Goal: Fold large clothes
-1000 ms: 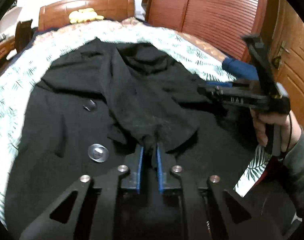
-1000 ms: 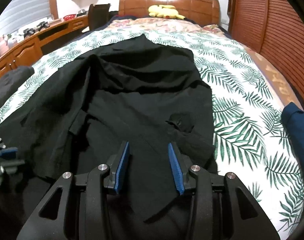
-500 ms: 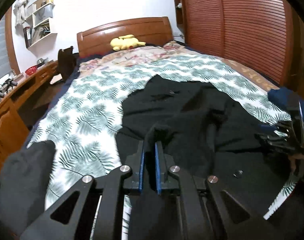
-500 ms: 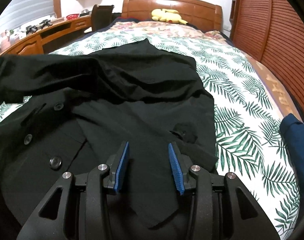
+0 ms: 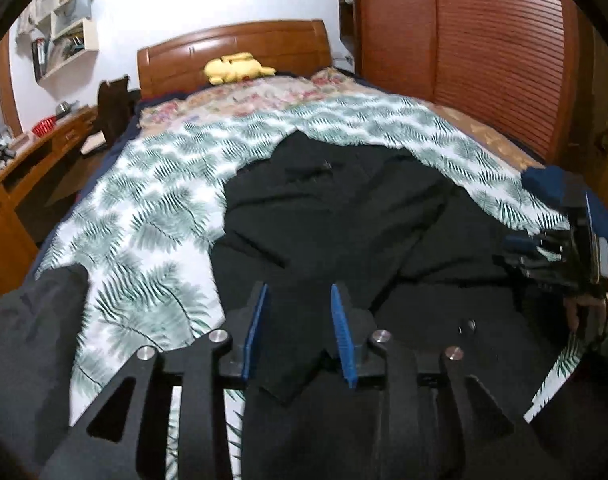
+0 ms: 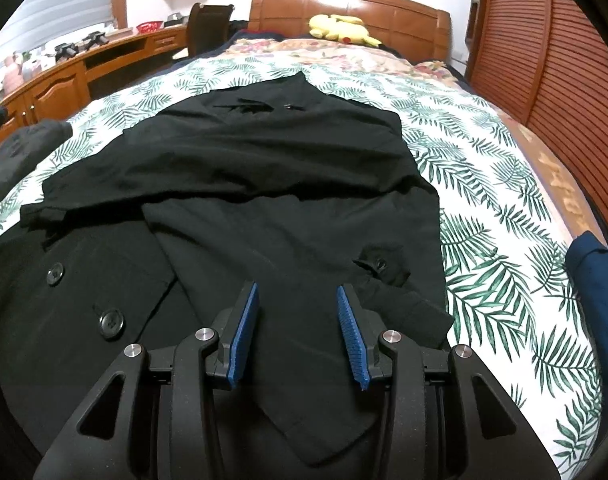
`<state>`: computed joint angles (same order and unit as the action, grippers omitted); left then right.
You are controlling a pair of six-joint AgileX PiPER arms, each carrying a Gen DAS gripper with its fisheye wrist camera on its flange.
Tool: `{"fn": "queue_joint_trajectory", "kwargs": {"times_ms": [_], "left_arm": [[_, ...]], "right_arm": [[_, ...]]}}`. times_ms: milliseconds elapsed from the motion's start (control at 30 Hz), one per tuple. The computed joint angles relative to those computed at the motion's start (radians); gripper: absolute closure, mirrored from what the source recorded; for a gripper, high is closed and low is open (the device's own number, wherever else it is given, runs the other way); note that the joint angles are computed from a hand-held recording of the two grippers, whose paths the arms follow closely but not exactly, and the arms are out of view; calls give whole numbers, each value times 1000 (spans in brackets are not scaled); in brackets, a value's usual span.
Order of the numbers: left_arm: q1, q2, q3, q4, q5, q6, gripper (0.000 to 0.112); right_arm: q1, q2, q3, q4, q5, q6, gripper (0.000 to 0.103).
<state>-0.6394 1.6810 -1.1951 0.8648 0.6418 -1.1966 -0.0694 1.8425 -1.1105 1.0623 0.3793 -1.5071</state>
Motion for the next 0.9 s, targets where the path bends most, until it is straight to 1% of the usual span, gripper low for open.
{"fn": "queue_joint_trajectory", "kwargs": {"times_ms": [67,267,300,433,467,533,667,700,733,833,900], "left_arm": [[-1,19,20,-6,-23,-17,76],[7,85,64,-47,-62,-39,75],[8,99,65,-50,-60,-41,74],[4,144,50,-49,-24,-43,74],[6,150,50,-47,-19,-45,74],[12,168,36,-53,-1,-32,74],[30,179,42,-55,-22,-9,75],[29,177,47,-51,-29,-8,81],[26,168,57,-40,-42,-16,95],[4,127,82,10,-27,-92,105],[-21,87,99,40,-23,-124,106]], "right_arm": [[2,1,3,5,-1,-8,62],[-2,2,4,25,17,-27,60],[-4,3,3,26,21,-26,60],[-9,3,0,42,31,-35,49],[-9,4,0,43,32,-37,48],[-7,5,0,39,33,-33,47],[-5,0,6,51,36,-49,47],[-5,0,7,50,36,-50,47],[-5,0,7,52,38,-52,47],[-6,1,5,52,40,-53,47],[-8,2,5,58,42,-58,47]]}}
